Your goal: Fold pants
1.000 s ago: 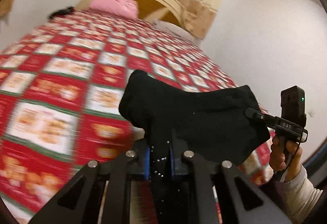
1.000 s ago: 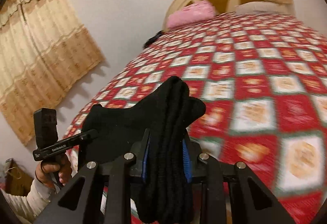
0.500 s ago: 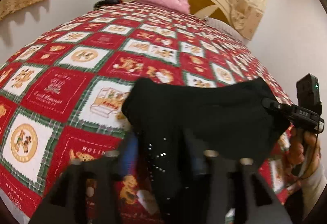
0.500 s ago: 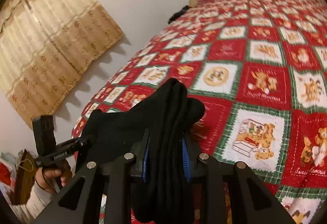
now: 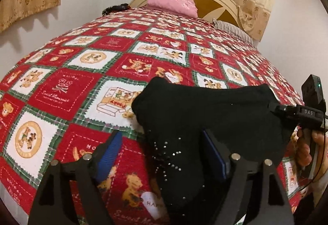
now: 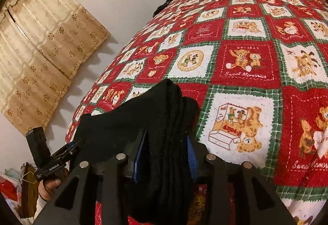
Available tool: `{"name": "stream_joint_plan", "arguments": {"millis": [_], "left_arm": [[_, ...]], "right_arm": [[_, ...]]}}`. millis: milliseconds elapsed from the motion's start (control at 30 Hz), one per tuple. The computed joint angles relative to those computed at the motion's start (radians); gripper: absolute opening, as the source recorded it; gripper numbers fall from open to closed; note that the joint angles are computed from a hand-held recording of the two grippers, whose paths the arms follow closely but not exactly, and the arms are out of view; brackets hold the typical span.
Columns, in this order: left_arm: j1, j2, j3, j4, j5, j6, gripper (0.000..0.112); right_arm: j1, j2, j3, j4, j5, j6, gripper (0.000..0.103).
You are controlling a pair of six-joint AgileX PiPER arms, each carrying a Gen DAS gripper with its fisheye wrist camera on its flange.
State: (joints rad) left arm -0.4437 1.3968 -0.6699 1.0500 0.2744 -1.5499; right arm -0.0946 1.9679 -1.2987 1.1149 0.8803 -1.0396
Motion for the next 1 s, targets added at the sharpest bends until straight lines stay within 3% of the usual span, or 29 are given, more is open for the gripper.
{"name": "stream_joint_plan", "arguments": {"millis": [300,400,533,733,867,1000], "left_arm": [[-0.024,-0.015,0.024,0.069,0.023,-0.092,0.083],[-0.032,-0.012,0.028,0.1,0.044,-0.137,0.092],[-0.026,-0.02,0.032,0.058,0.039,-0.108,0.093],[-0.183,-0.074,0.009,0.009,0.283,-0.103,0.093],[-0.282,-0.136,0.013,0.006,0.386,-0.149,0.093],[-0.403,-0.18,0.003,0.017,0.487,-0.214,0.093]], "right_arm": [[-0.007,-0.027,0.031,-0.024,-0.039,0.007,0.044],[0.007,-0.034,0.032,-0.062,-0.078,0.032,0.054],[0.007,-0.058,0.05,-0.079,-0.1,0.045,0.054],[0.017,-0.244,0.205,-0.119,-0.277,0.035,0.056],[-0.033,-0.379,0.298,-0.104,-0.267,-0.04,0.056],[-0.116,-0.511,0.38,-0.077,-0.193,-0.108,0.062]]}}
